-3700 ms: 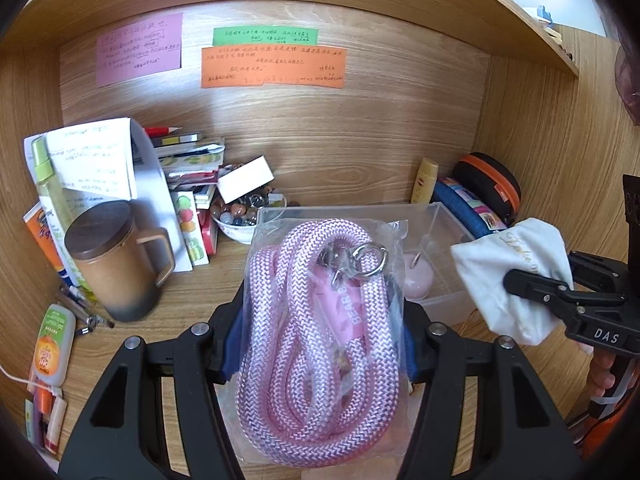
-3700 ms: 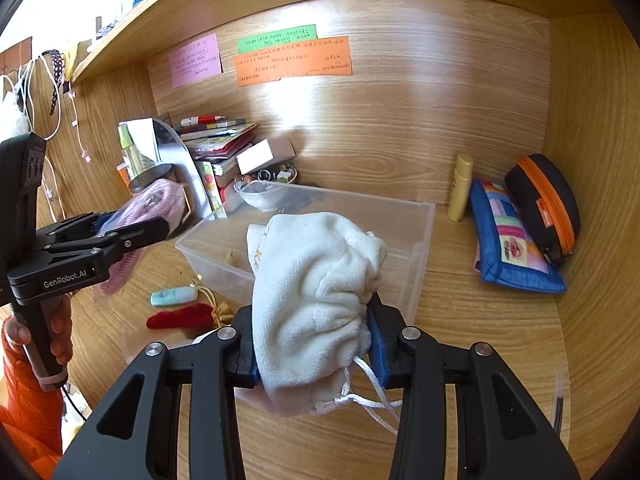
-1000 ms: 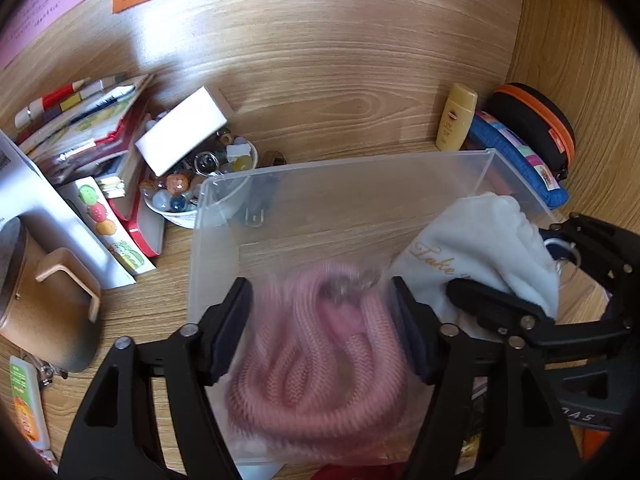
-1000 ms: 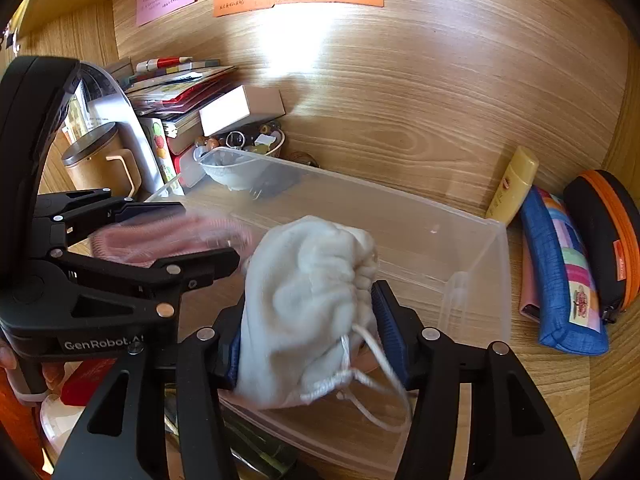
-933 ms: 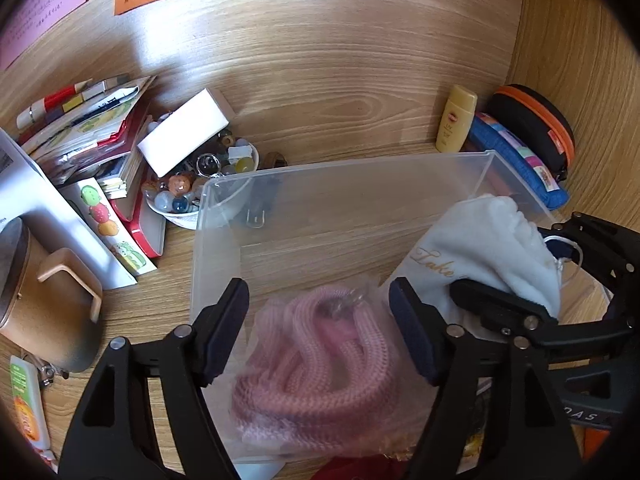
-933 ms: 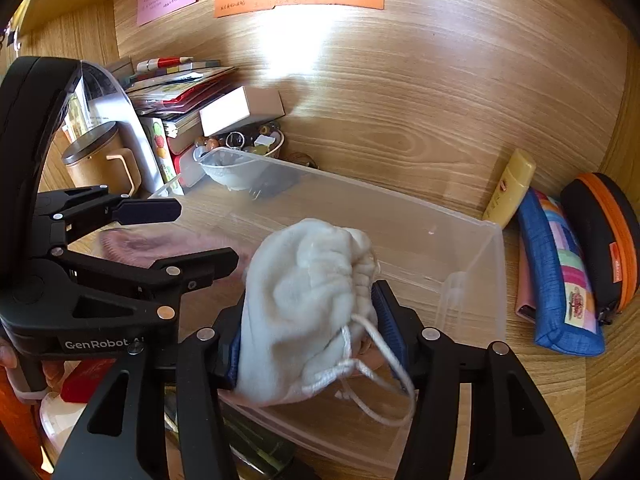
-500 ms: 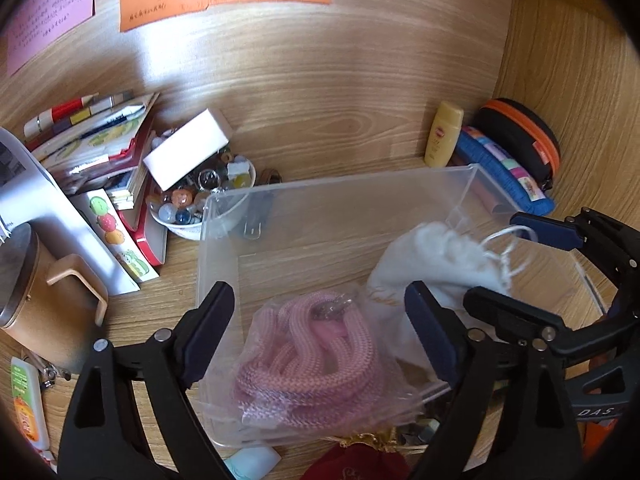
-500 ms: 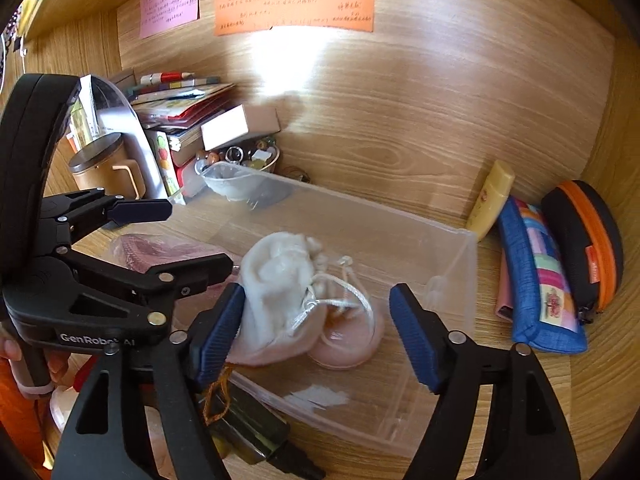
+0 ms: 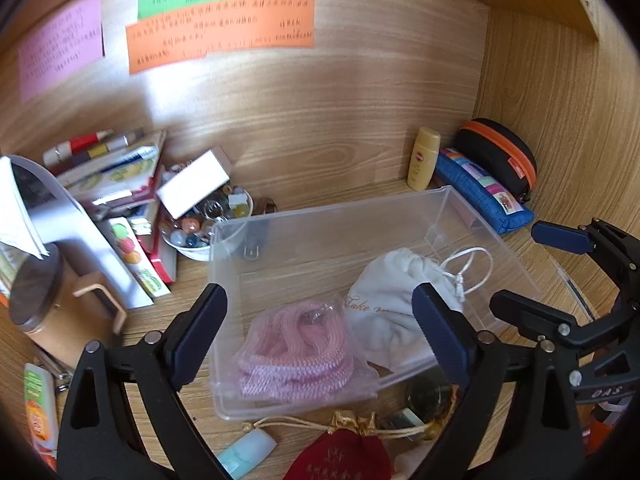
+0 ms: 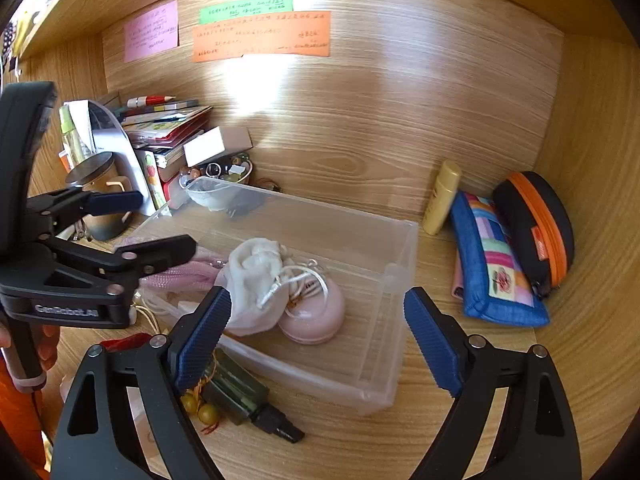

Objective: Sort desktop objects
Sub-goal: 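Open the left tool to drop the rope bag while the right tool drops the pouch, then withdraw both tools from the box toward the remaining items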

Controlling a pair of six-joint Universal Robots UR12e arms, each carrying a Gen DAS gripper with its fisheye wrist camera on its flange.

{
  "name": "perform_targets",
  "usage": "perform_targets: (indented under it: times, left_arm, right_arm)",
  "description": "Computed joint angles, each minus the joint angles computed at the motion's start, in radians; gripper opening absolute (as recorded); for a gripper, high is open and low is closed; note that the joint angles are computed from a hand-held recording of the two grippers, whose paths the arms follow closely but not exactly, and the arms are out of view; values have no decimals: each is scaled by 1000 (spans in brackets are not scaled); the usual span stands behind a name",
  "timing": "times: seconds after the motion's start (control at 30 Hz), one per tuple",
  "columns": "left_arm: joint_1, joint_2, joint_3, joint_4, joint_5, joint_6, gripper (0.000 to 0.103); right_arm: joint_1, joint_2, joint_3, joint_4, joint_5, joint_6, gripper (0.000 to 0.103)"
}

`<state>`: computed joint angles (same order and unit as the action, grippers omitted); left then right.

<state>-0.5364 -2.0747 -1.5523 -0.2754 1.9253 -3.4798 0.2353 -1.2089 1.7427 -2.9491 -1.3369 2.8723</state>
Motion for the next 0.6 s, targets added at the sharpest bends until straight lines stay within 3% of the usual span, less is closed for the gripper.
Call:
perform_targets:
  times: [0.37,0.6]
  left_arm:
    - [-19,54,-78,35,96,-18,98]
    - [-17,87,-133,7,139,-58,99]
  right_arm:
    - [-15,-33,51,-3,8,24,88]
    - [-20,-42,74,3,13,30,88]
